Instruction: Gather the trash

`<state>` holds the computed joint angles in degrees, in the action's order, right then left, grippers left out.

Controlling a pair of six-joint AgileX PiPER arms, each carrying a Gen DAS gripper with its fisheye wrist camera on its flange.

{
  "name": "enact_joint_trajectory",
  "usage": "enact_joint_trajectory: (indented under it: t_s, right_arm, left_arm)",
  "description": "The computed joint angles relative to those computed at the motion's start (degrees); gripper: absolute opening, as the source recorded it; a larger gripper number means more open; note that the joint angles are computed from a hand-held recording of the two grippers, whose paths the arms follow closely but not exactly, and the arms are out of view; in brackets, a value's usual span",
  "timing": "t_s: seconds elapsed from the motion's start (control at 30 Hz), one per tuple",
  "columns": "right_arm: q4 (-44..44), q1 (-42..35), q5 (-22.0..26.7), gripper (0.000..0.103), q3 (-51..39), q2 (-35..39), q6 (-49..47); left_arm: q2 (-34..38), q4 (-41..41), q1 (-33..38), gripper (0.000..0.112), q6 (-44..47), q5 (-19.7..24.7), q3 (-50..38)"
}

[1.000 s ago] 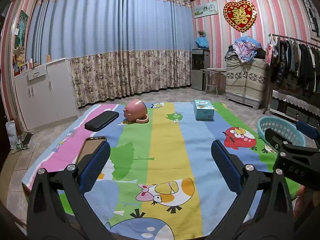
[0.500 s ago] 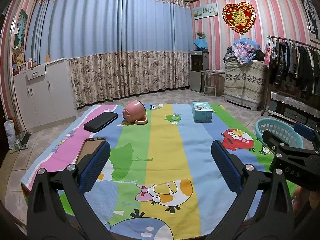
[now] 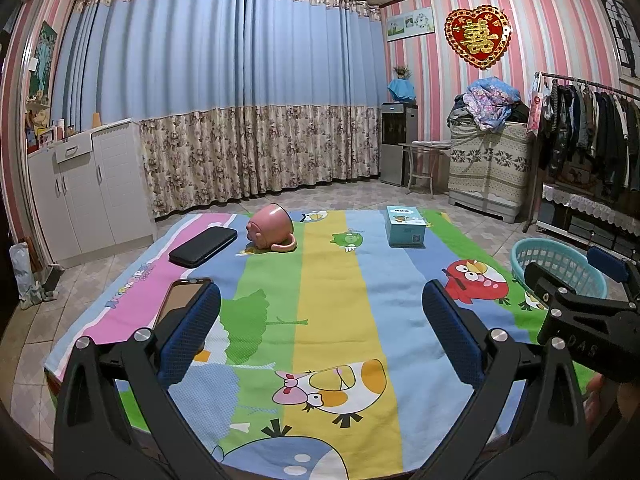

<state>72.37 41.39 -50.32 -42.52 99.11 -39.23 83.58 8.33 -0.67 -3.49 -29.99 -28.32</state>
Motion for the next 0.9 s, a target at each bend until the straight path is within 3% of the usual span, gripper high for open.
enact_joint_trajectory:
  t_s: [0.9]
  right_arm:
    - [0.19,0.05,0.18,0.098,-0.04,-0.07,-0.12]
  left_arm:
    - [-0.42,2.02,0.97,0.098,-1.16,0.36,-0.07]
